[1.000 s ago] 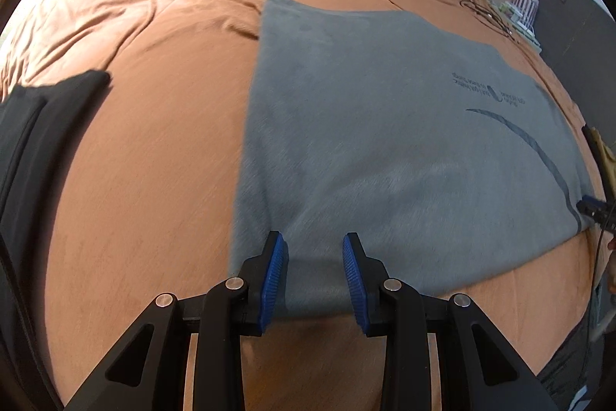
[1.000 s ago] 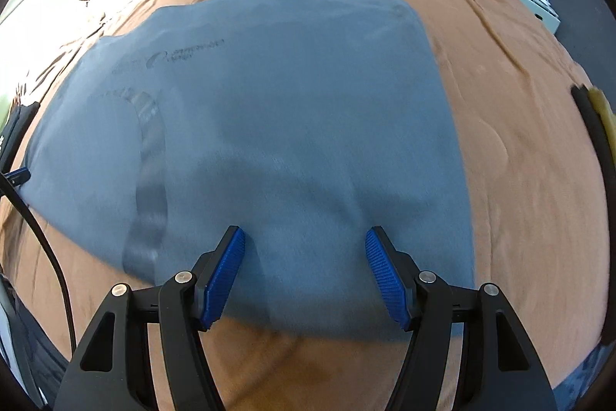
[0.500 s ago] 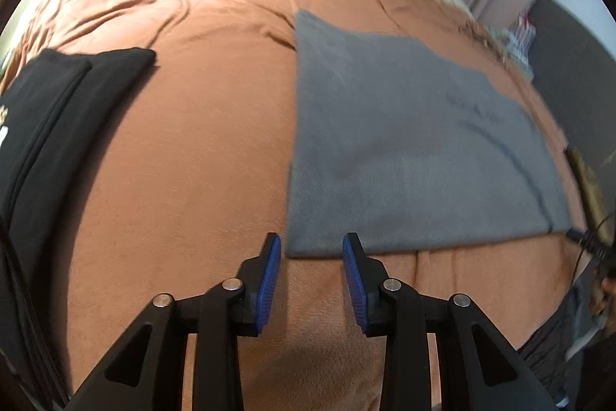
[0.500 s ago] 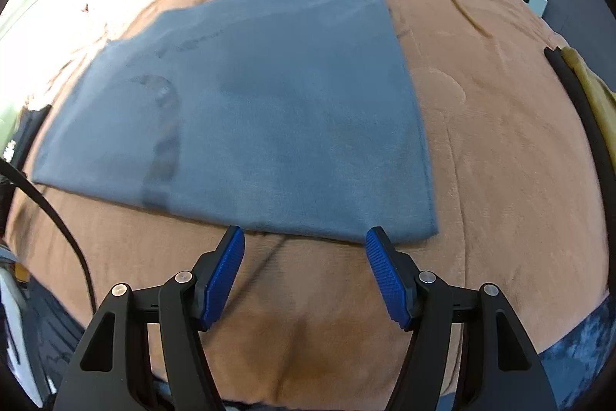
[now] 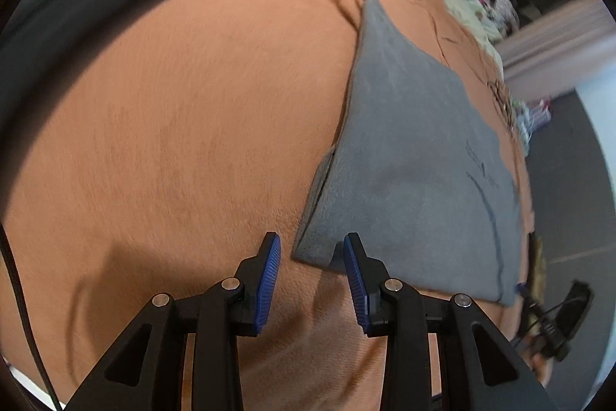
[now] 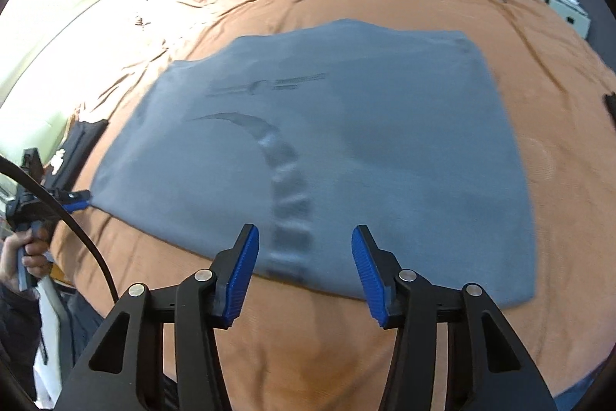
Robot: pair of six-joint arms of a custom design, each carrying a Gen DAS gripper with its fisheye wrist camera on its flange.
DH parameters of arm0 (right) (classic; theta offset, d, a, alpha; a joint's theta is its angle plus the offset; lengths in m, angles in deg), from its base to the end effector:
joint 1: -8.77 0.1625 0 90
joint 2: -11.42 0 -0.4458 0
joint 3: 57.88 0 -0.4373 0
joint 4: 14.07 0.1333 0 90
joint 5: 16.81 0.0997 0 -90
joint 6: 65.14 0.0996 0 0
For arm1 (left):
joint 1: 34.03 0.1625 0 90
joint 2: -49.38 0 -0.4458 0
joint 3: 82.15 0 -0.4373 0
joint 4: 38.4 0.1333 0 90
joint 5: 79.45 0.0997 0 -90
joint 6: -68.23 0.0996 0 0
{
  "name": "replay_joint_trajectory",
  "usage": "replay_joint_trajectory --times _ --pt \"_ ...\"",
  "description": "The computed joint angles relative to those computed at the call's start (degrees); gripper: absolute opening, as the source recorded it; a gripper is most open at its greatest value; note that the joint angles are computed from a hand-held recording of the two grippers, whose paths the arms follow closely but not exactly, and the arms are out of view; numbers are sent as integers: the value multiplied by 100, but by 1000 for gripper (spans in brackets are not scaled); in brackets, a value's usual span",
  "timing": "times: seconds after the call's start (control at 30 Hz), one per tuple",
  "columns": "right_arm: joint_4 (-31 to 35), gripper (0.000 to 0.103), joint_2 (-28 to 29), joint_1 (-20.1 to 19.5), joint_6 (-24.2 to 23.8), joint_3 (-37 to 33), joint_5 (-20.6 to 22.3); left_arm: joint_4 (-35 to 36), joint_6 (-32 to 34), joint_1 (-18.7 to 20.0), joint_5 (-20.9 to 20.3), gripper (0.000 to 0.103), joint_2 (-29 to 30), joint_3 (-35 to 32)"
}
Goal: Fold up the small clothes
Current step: 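Grasp the folded shirt's edge with the left gripper and lift it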
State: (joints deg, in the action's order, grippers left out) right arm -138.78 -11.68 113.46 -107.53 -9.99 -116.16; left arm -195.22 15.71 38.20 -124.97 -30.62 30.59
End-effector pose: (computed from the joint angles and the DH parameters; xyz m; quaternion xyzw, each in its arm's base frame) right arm 0.3471 -0.8624 0.0744 0.4682 -0.8756 0.0642 0.0995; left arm 0.0202 -0.6025 0.3620 -0.3701 0.8115 -0.4301 0.1398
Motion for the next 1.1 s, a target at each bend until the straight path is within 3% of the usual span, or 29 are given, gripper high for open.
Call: replay_joint_trajectory --times 0.17,0.27,0.37,0.63,0.73,0.83,0.9,1.0,1.1 --pt "603 48 434 6 80 -549 163 -878 -231 89 -347 40 47 216" --pt "1125 48 919 27 231 -1311 278 -1266 -209 125 -444 47 122 208" --pt "1453 48 1257 54 291 -1850 382 -1526 -138 134 -432 48 210 177" --pt "1711 30 1699 117 450 -2433 403 -3066 262 162 -781 48 443 372" --pt "1696 25 1756 138 513 -2468 380 -3131 461 123 -596 48 551 301" --pt "1581 23 1705 178 557 -2339 372 -3059 460 186 -480 35 607 197" --pt "1366 23 1625 210 560 -2158 308 -2947 385 202 -401 18 615 145" --pt "1130 23 1577 239 544 -1984 167 -3288 507 188 -488 9 611 208" --pt "945 20 1461 252 500 -1642 25 -3588 800 125 -623 7 561 212"
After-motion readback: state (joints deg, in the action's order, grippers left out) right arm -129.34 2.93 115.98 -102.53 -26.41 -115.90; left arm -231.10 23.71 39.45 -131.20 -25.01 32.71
